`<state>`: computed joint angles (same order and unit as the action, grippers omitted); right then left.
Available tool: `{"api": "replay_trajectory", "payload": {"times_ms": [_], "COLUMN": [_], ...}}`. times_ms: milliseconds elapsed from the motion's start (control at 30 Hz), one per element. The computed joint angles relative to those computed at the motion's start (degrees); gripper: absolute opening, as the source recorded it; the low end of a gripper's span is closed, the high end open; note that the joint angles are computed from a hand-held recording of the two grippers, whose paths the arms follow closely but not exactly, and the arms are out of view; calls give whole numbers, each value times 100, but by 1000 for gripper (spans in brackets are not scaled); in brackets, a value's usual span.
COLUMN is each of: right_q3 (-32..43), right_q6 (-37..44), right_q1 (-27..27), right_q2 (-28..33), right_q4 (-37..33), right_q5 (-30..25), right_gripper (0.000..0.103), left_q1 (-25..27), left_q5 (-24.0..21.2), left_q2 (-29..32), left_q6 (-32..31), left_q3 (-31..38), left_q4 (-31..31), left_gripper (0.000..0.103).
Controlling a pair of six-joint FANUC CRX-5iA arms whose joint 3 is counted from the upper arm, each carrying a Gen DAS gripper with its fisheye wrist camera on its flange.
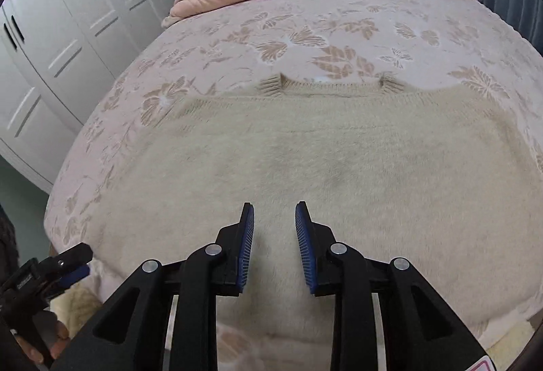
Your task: Fold small clothes
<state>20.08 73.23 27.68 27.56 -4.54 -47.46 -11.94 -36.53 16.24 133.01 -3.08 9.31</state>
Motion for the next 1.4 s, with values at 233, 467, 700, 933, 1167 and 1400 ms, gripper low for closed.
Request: {"api": "replay_trajectory", "payload": {"times_ms": [233,467,700,933,1167,1400], "right_q3": [-55,-185,-551,-975,-1801,-1664], "right_q6": [-395,-197,27,379,-275,431], "right_q1": [45,40,-38,-767,-1665,-2266], "right_q2": [105,148,-43,-826,-1552,-1652], "right_q4": [-3,-82,-367,-1879,-1749,-3105], "right_q5": [-279,-97,443,607,598,210], "right_gripper": [27,27,27,33,44,67], "left_q1": [55,94,-316,-1153,-1792,-1903], "left_q5": [889,591,512,166,-1271,-1400], "left_q2": [104,500,427,1412,2736,1890], "left_q6": [95,249,-195,-2238,-1995,-1338], "left_q3": [-518,142,1185,3154,4954,3556], "left_q4": [940,594,-136,616,-349,-1788], "left_gripper": [98,36,13,12,29,82]}}
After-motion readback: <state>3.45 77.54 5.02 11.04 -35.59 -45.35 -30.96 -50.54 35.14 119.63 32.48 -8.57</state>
